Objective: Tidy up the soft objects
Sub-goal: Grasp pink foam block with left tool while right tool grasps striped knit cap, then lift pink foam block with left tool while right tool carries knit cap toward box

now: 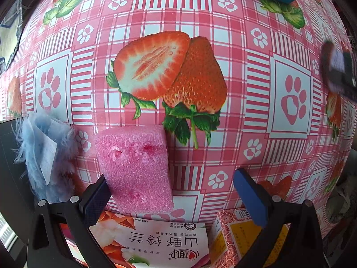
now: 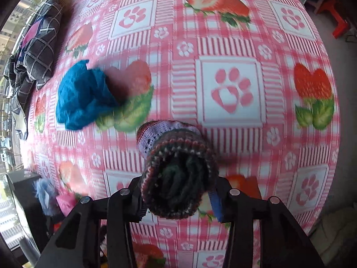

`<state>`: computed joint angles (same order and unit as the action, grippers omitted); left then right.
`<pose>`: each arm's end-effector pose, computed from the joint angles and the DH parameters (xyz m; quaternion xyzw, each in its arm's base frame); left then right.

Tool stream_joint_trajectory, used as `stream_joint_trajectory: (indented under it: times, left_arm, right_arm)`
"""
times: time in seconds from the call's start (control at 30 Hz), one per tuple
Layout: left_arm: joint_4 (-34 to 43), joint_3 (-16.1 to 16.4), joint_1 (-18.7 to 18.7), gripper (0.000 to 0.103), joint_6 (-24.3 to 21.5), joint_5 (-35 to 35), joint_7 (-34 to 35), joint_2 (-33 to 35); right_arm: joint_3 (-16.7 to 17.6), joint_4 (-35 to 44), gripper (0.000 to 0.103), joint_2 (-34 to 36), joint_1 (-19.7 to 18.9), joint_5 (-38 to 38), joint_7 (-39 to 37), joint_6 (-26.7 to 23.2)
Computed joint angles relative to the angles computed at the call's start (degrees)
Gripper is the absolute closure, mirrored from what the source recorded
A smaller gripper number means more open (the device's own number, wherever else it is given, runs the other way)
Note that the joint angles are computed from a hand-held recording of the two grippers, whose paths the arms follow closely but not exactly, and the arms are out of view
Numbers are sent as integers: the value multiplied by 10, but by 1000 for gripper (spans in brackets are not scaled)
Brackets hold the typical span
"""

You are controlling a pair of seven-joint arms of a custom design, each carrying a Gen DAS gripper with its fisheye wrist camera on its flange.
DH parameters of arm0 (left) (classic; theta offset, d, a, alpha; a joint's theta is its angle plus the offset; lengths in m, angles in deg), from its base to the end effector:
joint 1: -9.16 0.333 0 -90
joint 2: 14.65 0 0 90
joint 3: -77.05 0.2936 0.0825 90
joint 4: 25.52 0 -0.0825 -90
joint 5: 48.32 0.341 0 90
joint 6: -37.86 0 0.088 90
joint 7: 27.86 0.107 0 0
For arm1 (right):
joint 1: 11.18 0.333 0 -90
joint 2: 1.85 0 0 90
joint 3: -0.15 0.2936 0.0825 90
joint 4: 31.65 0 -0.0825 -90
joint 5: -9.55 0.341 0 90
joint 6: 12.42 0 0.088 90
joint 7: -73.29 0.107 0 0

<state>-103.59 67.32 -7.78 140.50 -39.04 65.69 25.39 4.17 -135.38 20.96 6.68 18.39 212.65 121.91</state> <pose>0.5947 -0.2595 0.2945 0.4806 -0.8672 -0.1187 0.0550 0.5710 0.2279 0.3416 -0.4698 0.8772 0.0600 0.0785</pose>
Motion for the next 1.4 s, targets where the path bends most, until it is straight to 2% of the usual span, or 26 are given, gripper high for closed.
stream_joint_trajectory:
  times: [0.27, 0.37, 0.47, 0.5, 0.53, 0.8, 0.97, 1.0, 1.03, 1.07, 1.1, 1.17, 1.33, 1.4]
  left_arm:
    - [-55, -4, 11, 1, 46, -6, 10, -34]
    - [-77, -5, 17, 8, 63, -8, 15, -52]
    - [-98, -8, 26, 31, 83, -13, 30, -73]
    - [-103, -9, 30, 49, 88, -15, 40, -79]
    - [-102, -11, 34, 53, 87, -20, 50, -82]
    - [-146, -12, 58, 53, 112, -40, 99, -136]
    - [-180, -15, 72, 53, 126, -58, 137, -186]
    - [-185, -15, 75, 53, 126, -64, 144, -194]
    - [-191, -15, 78, 53, 127, -69, 149, -205]
    - [-193, -14, 80, 53, 126, -72, 156, -213]
    - [-196, -13, 82, 53, 126, -72, 160, -220]
    - [-193, -9, 84, 53, 119, -69, 164, -229]
    - [-212, 0, 99, 53, 110, -70, 183, -262]
    - [-232, 0, 100, 53, 114, -67, 186, -276]
  right_arm:
    - [33, -197, 57, -132, 24, 84, 45, 58]
    - [41, -249, 57, -172, 38, 113, 68, 74]
    - [45, -279, 57, -199, 50, 122, 91, 83]
    - [46, -285, 57, -206, 55, 118, 102, 84]
    - [47, -290, 57, -213, 59, 113, 113, 86]
    - [56, -252, 57, -202, 88, 46, 204, 84]
    - [59, -286, 55, -247, 96, -4, 262, 86]
    - [60, -293, 53, -254, 95, -20, 276, 91]
    - [58, -291, 38, -254, 92, -33, 282, 85]
    - [57, -288, 18, -255, 87, -63, 304, 74]
    - [52, -290, 15, -254, 80, -83, 309, 73]
    - [48, -284, 15, -247, 73, -95, 308, 63]
    - [34, -241, 16, -183, 58, -57, 231, 45]
    - [33, -228, 36, -162, 56, -46, 208, 42]
